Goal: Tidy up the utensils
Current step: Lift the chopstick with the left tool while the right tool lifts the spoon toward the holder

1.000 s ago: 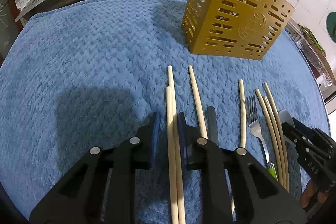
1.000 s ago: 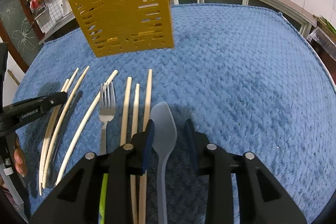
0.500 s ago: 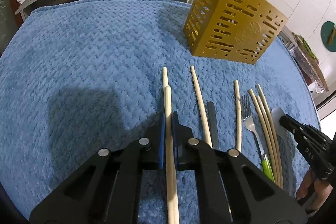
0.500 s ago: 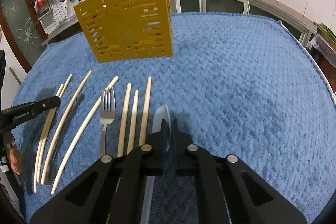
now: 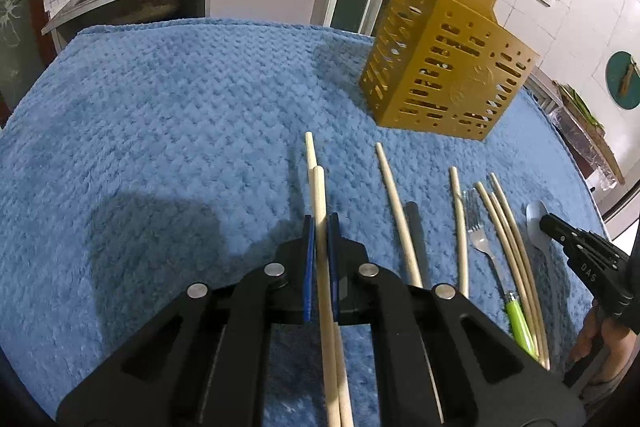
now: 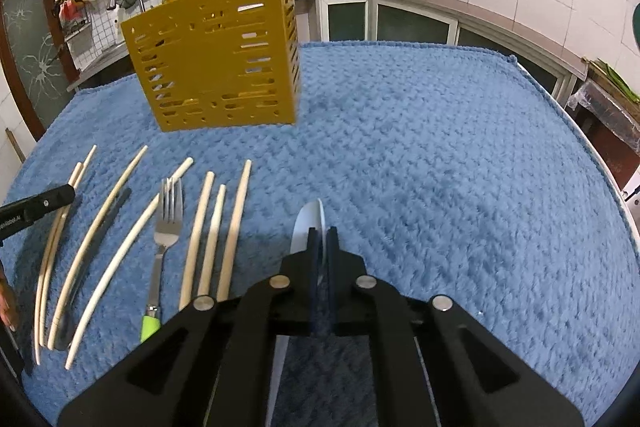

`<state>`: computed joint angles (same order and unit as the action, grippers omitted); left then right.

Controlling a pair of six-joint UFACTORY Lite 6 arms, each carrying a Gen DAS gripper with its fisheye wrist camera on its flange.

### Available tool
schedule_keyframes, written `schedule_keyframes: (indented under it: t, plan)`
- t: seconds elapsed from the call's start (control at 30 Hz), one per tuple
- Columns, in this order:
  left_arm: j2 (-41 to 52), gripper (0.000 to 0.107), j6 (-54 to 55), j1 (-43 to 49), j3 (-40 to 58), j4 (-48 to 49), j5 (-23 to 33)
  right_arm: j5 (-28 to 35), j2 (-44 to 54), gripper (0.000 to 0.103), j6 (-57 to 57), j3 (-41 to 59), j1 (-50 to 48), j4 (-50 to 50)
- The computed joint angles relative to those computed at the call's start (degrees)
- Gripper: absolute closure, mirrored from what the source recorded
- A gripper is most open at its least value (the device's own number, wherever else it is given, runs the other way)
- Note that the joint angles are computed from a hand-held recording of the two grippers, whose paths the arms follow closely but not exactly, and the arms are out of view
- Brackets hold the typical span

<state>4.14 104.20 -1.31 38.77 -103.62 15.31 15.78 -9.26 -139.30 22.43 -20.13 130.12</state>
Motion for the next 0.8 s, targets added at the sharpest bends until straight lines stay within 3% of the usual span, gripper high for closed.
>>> schedule_keyframes:
  t: [0.13, 0.47, 0.7, 0.8]
  plan:
    - [3.20, 0.102, 4.34, 0.85, 1.02, -3.97, 1.00, -0.41, 0.36, 0.096, -2.77, 0.08, 0.87, 3.19]
    - [8.17, 0.102, -6.16, 1.32, 6.59, 5.51, 2.87, 1.54, 4.32, 0.094, 18.13, 4.09, -2.51, -17.39]
    - [11.12, 0.102, -11.52, 1.66, 9.89, 10.25, 4.08, 6.46, 8.53, 0.094, 37.73, 9.50, -6.63, -38.26]
    - [11.38, 0.102, -11.49, 1.62, 10.08, 10.01, 4.24, 5.98, 9.34, 0.094, 40.59, 10.90, -6.04, -41.62]
